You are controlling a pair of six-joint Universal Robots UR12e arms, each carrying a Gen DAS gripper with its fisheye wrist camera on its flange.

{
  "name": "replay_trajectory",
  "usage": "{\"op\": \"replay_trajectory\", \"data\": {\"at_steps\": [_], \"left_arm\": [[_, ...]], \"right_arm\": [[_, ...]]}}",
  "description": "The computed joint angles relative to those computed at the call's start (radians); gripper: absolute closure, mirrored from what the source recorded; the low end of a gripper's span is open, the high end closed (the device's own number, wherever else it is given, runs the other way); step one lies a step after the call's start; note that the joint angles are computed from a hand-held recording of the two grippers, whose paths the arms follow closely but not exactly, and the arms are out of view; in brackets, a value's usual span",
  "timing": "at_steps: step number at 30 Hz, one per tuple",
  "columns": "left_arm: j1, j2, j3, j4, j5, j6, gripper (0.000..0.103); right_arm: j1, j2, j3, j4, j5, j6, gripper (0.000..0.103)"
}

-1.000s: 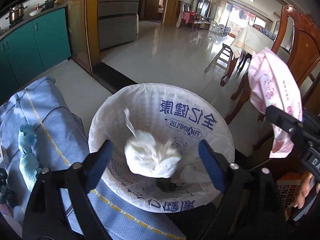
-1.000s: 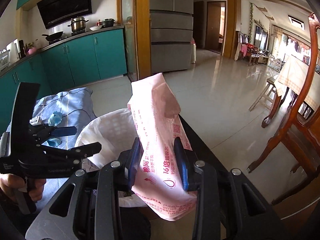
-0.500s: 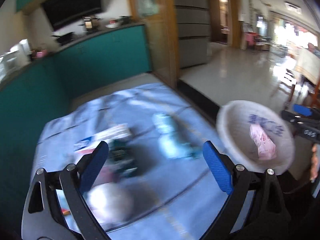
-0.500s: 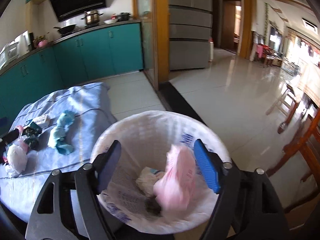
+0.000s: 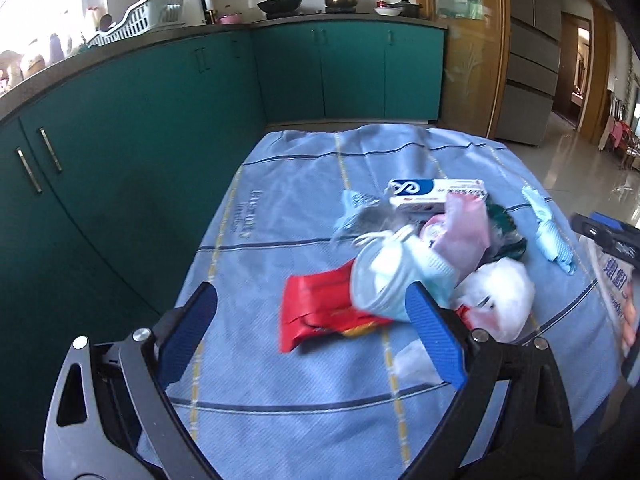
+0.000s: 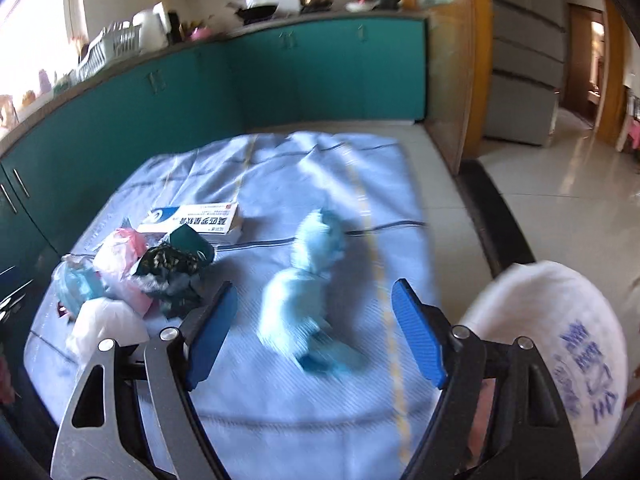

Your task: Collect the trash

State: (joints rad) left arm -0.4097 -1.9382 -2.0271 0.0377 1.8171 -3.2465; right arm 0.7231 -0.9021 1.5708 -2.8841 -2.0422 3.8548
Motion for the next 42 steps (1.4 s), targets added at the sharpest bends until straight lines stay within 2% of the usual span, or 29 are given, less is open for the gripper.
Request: {"op": "replay_trajectory", "data": {"at_steps": [2, 4, 6, 7, 8, 11, 14, 18, 20, 21, 22, 23, 24, 27, 31, 35, 38, 42], "left_arm": [[0.008, 0.004, -0.013, 0.001, -0.002, -0.002, 0.008], [0.018, 0.007, -0.017, -0.021, -0.02, -0.016, 0.008], [0.029, 0.002, -0.016, -0.029, -0.047, -0.024, 0.008], [0.034, 0.002, -0.018, -0.029, -0.065, -0.026, 0.008], [0.036, -0.001, -0.016, -0.027, -0.088, -0.027, 0.008], [0.033, -0.012, -0.007, -0.012, -0.124, -0.005, 0.008], [0.017, -0.039, 0.025, -0.006, -0.126, 0.02, 0.008], [0.014, -0.061, 0.064, -0.039, -0.168, 0.008, 0.008], [0.012, -0.073, 0.083, -0.06, -0.185, -0.005, 0.014], [0.012, -0.079, 0.092, -0.073, -0.191, -0.009, 0.031], [0.014, -0.083, 0.1, -0.097, -0.206, -0.011, 0.057], [0.021, -0.086, 0.109, -0.139, -0.237, -0.02, 0.066], [0.027, -0.087, 0.111, -0.158, -0.259, -0.033, 0.067], [0.038, -0.076, 0.086, -0.135, -0.295, -0.041, 0.077], [0.036, -0.02, 0.028, -0.062, -0.272, -0.026, 0.079], [0.035, 0.049, -0.038, -0.005, -0.319, 0.013, 0.078], [0.009, 0.077, -0.061, -0.009, -0.314, 0.085, 0.076], [-0.017, 0.07, -0.072, -0.05, -0.32, 0.125, 0.073]], "right_arm": [[-0.006, 0.031, -0.053, 0.068, 0.007, -0.01, 0.025], [-0.01, 0.059, -0.1, 0.134, 0.021, -0.014, 0.031], [-0.013, 0.073, -0.122, 0.168, 0.044, -0.015, 0.051], [-0.013, 0.075, -0.122, 0.171, 0.055, -0.014, 0.057], [-0.013, 0.075, -0.118, 0.166, 0.071, -0.015, 0.067], [-0.004, 0.057, -0.082, 0.119, 0.083, -0.006, 0.068], [0.011, 0.029, -0.036, 0.072, 0.082, 0.001, 0.068], [0.038, -0.007, 0.02, 0.042, 0.086, 0.006, 0.068], [0.054, -0.017, 0.036, 0.053, 0.078, 0.018, 0.065], [0.06, -0.019, 0.041, 0.054, 0.076, 0.02, 0.063], [0.066, -0.021, 0.046, 0.056, 0.073, 0.02, 0.061], [0.072, -0.024, 0.049, 0.06, 0.064, 0.022, 0.058], [0.077, -0.026, 0.053, 0.063, 0.056, 0.024, 0.057], [0.086, -0.027, 0.054, 0.066, 0.039, 0.016, 0.057], [0.096, -0.03, 0.055, 0.067, 0.011, 0.006, 0.054], [0.102, -0.038, 0.062, 0.049, -0.015, 0.004, 0.04], [0.101, -0.033, 0.058, 0.034, -0.033, -0.009, 0.032], [0.083, -0.012, 0.028, 0.045, -0.013, -0.011, 0.031]]}}
